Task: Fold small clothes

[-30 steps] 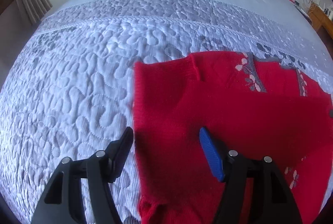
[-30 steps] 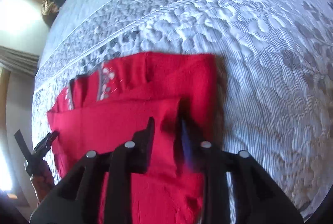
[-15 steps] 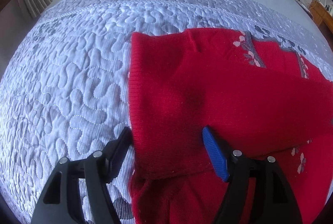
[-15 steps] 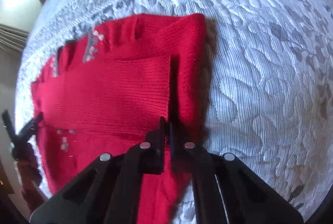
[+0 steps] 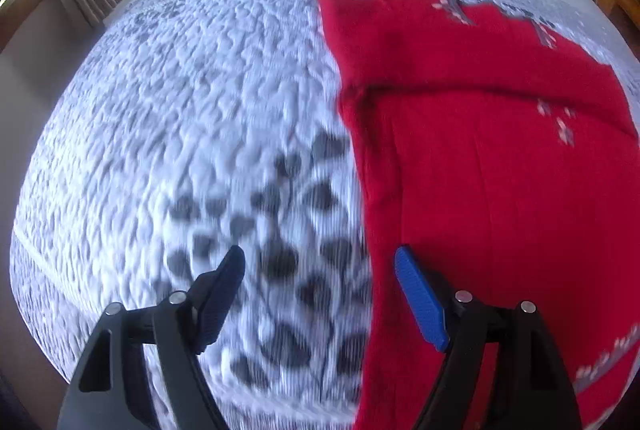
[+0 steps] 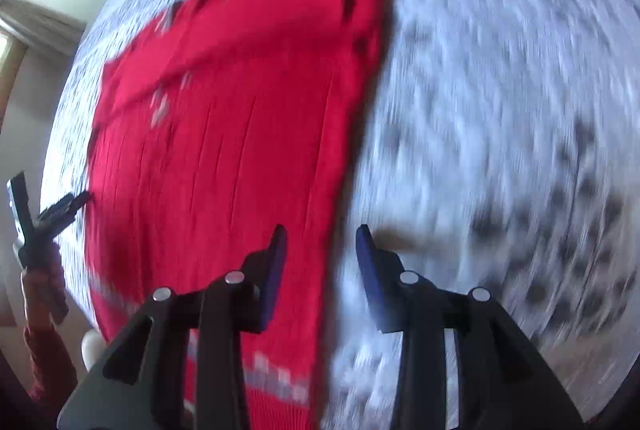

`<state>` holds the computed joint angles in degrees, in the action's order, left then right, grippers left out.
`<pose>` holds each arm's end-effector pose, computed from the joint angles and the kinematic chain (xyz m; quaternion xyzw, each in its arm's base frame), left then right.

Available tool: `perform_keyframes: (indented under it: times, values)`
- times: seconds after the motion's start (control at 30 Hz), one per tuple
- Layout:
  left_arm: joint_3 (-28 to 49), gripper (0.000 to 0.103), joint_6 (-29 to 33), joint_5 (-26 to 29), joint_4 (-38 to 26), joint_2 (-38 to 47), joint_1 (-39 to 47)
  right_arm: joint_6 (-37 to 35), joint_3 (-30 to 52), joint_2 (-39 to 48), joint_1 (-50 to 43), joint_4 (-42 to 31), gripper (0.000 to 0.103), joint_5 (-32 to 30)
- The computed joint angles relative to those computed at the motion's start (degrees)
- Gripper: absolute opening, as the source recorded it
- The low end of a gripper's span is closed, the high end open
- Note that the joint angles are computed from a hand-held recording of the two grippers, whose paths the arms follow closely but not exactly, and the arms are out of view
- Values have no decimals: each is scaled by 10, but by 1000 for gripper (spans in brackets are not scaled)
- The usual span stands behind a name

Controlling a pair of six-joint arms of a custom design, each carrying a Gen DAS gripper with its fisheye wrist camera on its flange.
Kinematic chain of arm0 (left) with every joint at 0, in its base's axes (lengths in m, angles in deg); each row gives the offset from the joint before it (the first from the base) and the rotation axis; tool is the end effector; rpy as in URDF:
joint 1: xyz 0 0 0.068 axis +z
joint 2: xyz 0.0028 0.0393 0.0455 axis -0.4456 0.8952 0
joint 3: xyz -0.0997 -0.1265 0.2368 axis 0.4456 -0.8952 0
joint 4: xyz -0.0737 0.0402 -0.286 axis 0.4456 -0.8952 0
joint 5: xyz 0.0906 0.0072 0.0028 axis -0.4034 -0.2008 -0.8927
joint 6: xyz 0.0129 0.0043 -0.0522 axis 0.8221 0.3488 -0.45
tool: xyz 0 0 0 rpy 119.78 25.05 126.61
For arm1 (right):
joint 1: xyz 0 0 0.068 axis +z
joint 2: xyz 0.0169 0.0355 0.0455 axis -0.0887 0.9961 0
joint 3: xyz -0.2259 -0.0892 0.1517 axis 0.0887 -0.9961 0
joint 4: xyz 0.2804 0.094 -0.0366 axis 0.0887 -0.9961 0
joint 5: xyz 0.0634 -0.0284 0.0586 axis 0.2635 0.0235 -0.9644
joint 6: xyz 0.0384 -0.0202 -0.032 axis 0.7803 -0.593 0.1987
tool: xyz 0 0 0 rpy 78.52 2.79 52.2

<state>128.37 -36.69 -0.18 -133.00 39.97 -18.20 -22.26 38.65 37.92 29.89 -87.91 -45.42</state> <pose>0.3763 0.0529 0.2287 0.1610 0.9733 0.0244 0.1618 0.2048 0.1462 0.2394 0.1628 0.9733 0.1364 0.0868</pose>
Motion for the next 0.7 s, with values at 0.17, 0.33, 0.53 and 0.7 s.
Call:
perform_keyframes:
  times: [0.17, 0.33, 0.53, 0.7]
  values:
    - [-129, 78, 80, 54, -17, -124, 67, 210, -57, -69, 221, -20, 40, 73]
    - [-159, 78, 119, 71, -76, -171, 112, 335, -60, -70, 350, -16, 42, 101]
    - [-189, 76, 172, 92, -137, -214, 164, 416, -51, -46, 435, -6, 44, 121]
    - [-217, 76, 208, 103, -155, -242, 202, 457, -62, -42, 473, 20, 44, 136]
